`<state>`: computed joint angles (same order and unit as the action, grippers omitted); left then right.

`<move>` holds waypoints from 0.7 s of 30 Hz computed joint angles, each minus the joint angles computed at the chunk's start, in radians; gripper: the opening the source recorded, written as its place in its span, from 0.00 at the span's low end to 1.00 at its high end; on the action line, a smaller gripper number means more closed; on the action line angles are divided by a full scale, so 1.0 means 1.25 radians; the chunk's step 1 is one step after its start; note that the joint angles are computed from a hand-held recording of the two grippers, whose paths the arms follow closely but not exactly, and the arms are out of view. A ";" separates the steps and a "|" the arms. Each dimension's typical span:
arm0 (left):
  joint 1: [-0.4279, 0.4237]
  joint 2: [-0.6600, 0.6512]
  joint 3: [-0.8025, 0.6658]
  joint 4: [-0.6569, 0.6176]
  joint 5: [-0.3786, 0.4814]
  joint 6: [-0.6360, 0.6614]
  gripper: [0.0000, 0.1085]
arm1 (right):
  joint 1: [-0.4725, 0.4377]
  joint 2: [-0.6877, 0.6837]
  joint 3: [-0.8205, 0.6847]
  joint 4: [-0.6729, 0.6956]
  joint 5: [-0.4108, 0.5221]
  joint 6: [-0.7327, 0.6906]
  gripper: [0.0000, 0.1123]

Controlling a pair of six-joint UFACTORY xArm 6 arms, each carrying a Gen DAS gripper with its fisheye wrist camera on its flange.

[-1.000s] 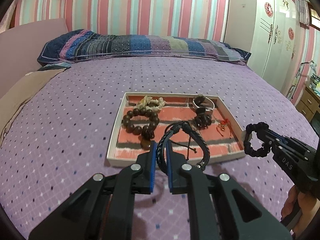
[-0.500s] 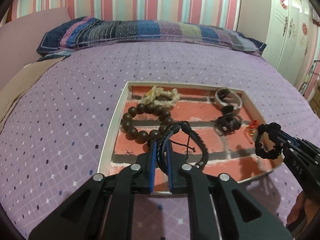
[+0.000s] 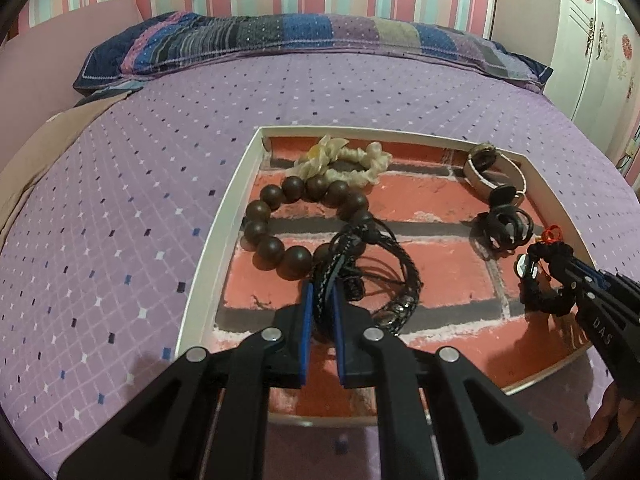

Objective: Organize jewelry
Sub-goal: 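Carry the leather bracelet and black scrunchie in both tools into the tray, then open both tools to release the bracelet and scrunchie in the tray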

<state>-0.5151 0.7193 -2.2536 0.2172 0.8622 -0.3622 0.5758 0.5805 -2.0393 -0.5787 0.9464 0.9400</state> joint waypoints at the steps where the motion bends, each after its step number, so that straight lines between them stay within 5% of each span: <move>1: 0.000 0.007 -0.012 0.000 0.007 0.001 0.09 | -0.001 0.004 -0.004 0.004 0.001 -0.001 0.12; 14: -0.003 0.051 -0.088 0.003 0.065 0.005 0.10 | -0.005 0.044 -0.061 0.052 0.035 -0.053 0.15; 21: -0.003 -0.001 -0.013 0.010 0.048 -0.017 0.12 | 0.004 0.019 -0.039 0.029 0.021 -0.054 0.37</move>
